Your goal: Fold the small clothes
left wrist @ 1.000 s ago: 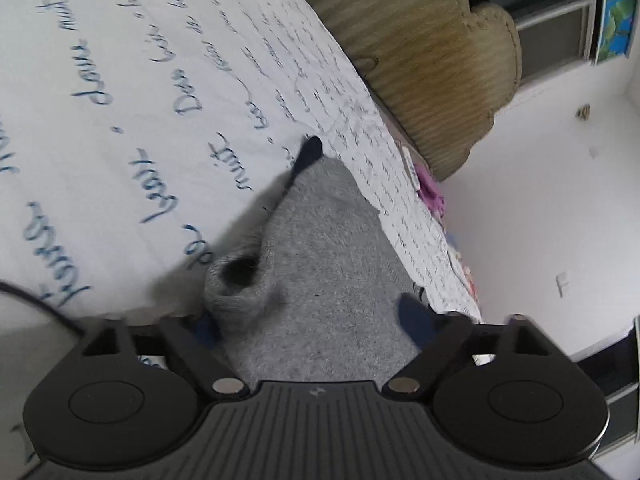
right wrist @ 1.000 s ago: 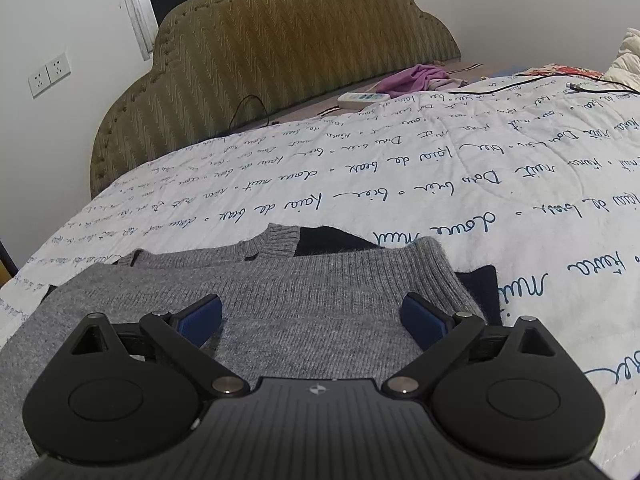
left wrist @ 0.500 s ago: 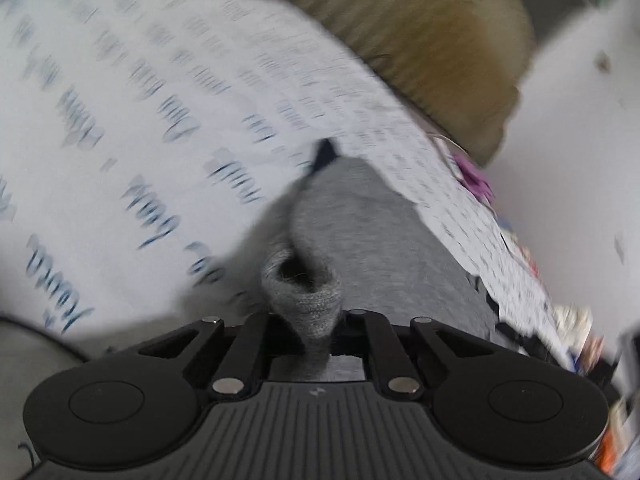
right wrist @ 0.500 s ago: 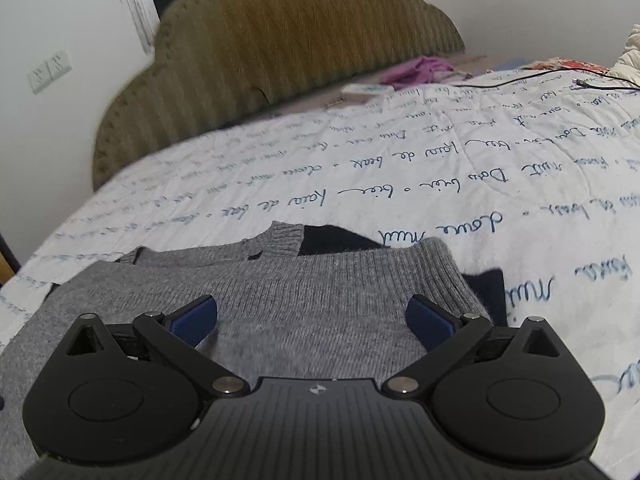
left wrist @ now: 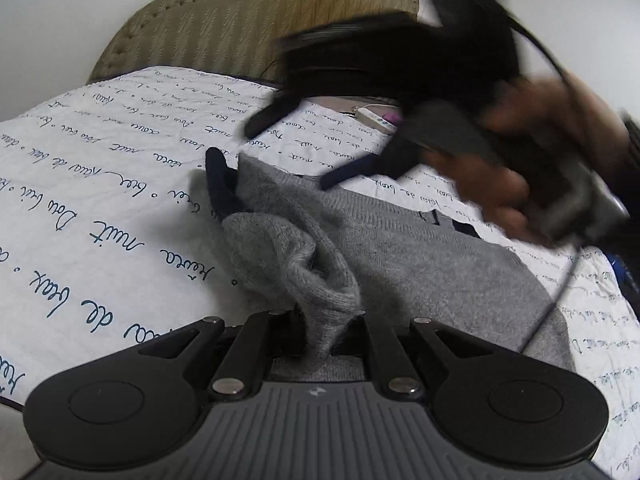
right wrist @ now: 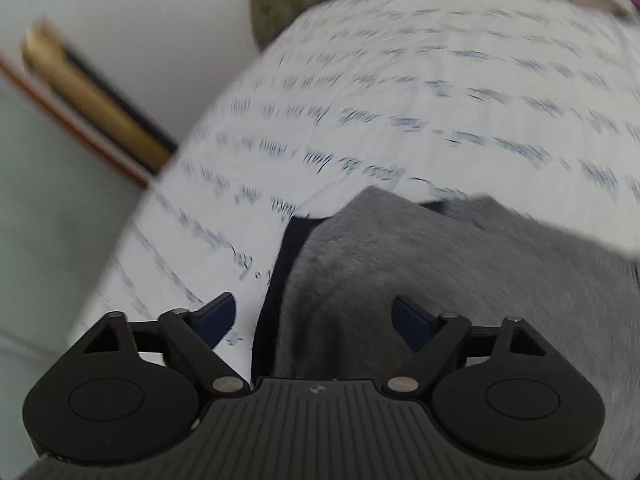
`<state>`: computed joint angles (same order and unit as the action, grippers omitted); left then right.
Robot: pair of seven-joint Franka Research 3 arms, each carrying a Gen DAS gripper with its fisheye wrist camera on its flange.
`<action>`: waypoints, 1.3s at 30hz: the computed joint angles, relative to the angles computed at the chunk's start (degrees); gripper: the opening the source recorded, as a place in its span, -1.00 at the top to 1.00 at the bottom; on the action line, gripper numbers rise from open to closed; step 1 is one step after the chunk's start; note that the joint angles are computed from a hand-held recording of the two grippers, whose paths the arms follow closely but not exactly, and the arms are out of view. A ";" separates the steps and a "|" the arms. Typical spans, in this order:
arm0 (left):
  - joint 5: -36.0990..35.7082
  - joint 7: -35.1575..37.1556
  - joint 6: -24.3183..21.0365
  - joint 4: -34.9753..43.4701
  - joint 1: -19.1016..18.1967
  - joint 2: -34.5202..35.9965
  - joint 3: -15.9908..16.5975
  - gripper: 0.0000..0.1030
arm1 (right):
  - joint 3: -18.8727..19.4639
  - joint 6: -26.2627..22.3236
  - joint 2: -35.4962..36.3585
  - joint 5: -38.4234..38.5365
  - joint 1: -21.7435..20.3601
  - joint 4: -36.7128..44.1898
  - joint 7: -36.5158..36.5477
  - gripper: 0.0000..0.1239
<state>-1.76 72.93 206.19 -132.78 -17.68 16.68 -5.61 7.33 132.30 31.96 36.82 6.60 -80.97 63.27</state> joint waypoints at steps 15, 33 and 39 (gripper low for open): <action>-6.92 9.89 -0.35 1.12 -5.79 0.80 2.79 0.85 | -2.62 5.02 3.33 -20.77 8.49 0.87 -2.33 0.44; 17.47 -2.04 -2.32 6.23 1.88 0.88 -9.40 0.85 | -0.22 -1.42 -14.80 40.50 -20.41 -26.37 -32.22 0.78; 28.16 -8.04 -11.06 13.37 3.40 7.51 -14.96 0.84 | -7.63 -2.85 -14.84 43.11 -21.10 -32.11 -31.29 0.76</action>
<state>26.41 64.89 195.13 -119.41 -14.28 24.19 -20.56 -0.30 129.45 17.13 79.93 -14.49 -113.08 31.97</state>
